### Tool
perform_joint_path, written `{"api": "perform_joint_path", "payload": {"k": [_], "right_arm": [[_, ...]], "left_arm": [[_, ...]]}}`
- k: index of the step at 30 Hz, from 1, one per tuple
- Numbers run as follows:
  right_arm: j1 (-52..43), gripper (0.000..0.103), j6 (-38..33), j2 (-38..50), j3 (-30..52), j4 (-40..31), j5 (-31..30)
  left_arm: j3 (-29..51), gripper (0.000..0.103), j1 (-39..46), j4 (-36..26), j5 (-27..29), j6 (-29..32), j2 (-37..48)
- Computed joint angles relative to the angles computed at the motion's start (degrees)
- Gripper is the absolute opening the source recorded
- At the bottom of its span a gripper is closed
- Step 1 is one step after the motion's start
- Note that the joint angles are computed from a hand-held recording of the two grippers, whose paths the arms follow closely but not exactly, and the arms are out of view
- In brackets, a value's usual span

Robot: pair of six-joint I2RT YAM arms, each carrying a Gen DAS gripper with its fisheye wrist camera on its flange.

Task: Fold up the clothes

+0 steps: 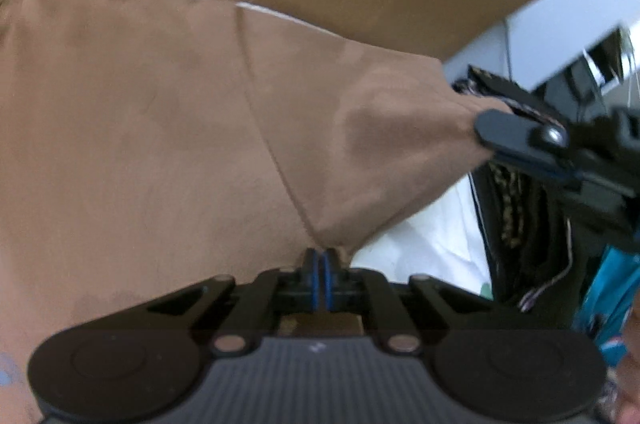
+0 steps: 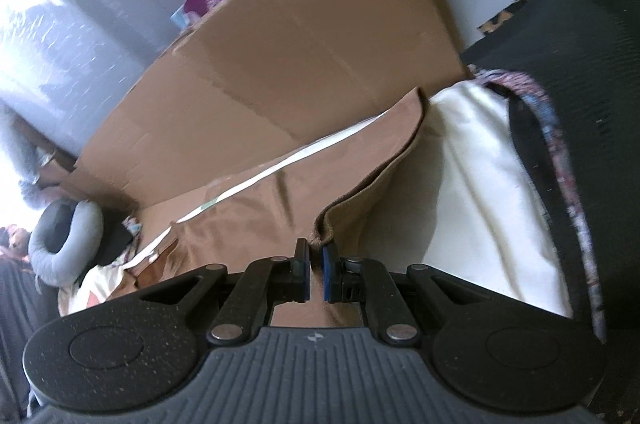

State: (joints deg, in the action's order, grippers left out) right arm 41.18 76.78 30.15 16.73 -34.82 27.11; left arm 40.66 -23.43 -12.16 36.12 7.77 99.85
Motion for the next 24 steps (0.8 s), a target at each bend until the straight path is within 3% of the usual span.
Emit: {"api": "perform_joint_path", "payload": {"k": [18,24], "right_arm": [[5.5,0.004,0.2,12.2,2.2,10.6,-1.4],[10.8,0.004,5.6,15.0,1.1,14.7,1.2]], "left_arm": [[-3.4,0.001,3.3,9.8,7.1,-24.0,5.4],[-2.5,0.002,3.7,6.6,6.9,-25.5,4.7]]}}
